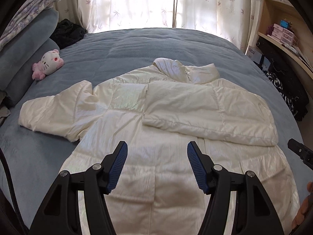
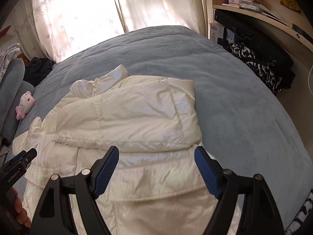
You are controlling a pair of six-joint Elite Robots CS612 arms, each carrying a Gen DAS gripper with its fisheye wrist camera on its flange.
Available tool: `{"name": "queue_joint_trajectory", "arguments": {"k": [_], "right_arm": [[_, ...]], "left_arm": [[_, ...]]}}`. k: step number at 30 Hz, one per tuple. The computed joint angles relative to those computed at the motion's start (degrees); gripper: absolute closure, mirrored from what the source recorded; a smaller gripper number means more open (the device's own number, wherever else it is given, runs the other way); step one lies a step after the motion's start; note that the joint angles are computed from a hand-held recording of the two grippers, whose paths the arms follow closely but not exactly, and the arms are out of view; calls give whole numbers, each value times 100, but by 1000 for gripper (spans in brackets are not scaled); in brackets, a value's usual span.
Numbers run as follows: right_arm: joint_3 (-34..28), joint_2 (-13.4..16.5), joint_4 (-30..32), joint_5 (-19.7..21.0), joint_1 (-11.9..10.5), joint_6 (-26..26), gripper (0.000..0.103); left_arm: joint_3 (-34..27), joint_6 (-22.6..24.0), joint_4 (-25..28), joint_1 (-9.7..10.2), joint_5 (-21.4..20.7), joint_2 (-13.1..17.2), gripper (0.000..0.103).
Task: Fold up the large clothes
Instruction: 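Move the left tool toward the other sleeve of the jacket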
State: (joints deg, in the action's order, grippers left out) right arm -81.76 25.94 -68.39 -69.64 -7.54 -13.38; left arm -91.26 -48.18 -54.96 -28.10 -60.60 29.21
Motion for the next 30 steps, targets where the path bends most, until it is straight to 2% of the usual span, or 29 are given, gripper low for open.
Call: {"name": "queue_joint_trajectory", "arguments": {"k": [5, 8, 19, 25, 30], "right_arm": [[-449, 150, 405, 265, -61, -41, 24], [-732, 237, 562, 268, -54, -121, 24], [-1331, 353, 1003, 803, 18, -248, 24], [-1414, 371, 1120, 723, 230, -424, 24], [-1408, 381, 1163, 656, 461, -604, 24]], "left_arm": [[-336, -185, 326, -172, 110, 38, 41], [-545, -314, 511, -263, 188, 64, 41], [-1147, -677, 1007, -364, 326, 134, 41], [-1475, -857, 1291, -290, 394, 218, 41], [-1678, -1013, 1383, -82, 258, 322, 41]]}}
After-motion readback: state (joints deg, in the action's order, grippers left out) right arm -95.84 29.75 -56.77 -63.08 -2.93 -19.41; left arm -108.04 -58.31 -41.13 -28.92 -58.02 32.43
